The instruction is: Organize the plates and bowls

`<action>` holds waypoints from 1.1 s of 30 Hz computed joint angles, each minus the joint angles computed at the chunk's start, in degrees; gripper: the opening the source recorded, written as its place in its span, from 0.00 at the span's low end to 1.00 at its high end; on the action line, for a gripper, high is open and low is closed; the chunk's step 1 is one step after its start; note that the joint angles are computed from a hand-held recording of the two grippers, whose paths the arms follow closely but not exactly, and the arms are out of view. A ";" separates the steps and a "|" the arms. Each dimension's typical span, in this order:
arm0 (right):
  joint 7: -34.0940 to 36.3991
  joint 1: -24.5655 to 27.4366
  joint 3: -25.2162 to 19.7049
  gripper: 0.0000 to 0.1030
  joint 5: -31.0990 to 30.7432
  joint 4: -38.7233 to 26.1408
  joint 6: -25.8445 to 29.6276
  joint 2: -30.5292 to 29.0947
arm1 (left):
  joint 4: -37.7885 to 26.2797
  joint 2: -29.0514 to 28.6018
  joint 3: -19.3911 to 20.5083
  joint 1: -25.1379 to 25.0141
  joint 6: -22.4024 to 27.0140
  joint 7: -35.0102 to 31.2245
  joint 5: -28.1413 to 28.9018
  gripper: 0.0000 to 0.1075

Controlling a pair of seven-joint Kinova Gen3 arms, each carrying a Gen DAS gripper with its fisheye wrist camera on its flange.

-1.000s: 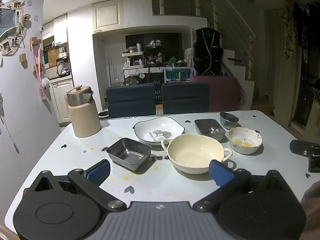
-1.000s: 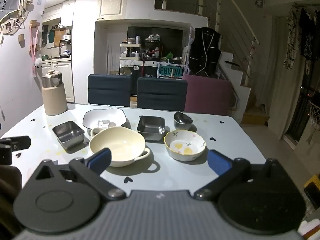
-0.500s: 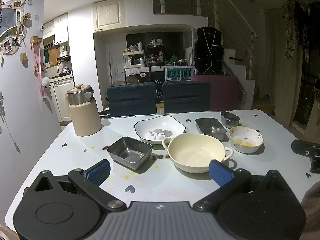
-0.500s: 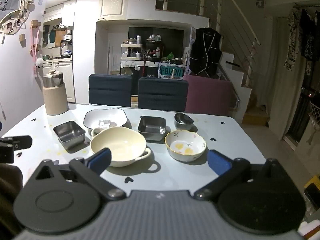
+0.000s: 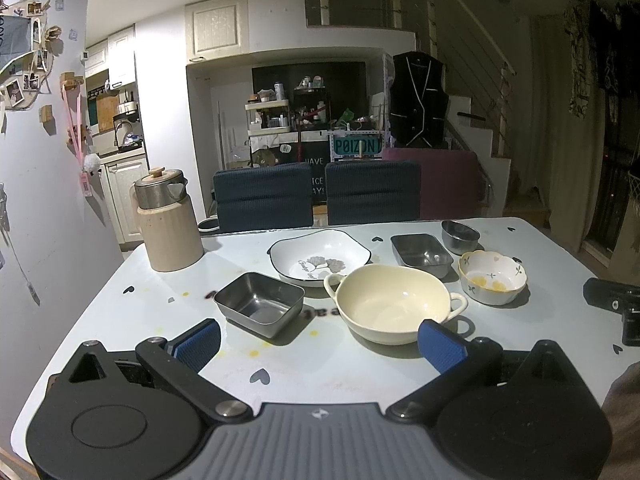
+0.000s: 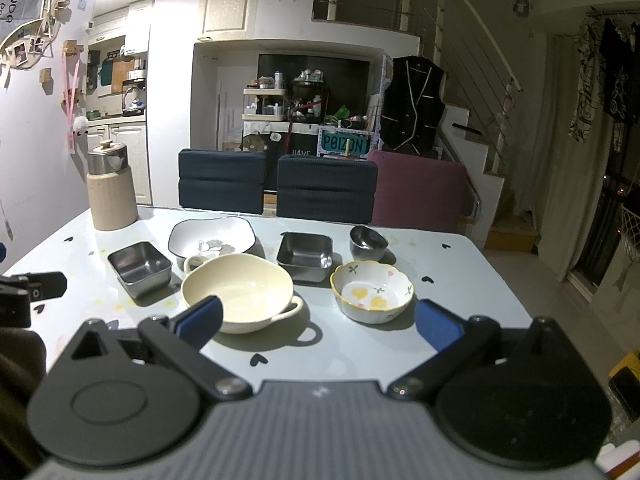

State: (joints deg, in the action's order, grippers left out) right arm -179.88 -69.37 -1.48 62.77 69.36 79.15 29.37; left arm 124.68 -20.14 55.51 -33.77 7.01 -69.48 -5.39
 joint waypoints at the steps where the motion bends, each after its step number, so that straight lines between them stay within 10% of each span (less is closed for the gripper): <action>1: 0.00 0.00 0.00 1.00 0.00 0.00 0.00 0.00 | 0.00 0.00 0.00 0.00 0.00 -0.02 0.02 0.96; 33: 0.28 0.06 0.11 1.00 -0.18 -0.27 -0.08 0.11 | 0.16 0.10 0.69 -0.82 -0.18 -0.51 0.49 0.96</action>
State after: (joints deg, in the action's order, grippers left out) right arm -179.60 -69.31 -1.37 62.59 69.08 79.07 29.48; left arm 124.84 -20.04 56.20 -34.58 6.84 -69.99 -4.89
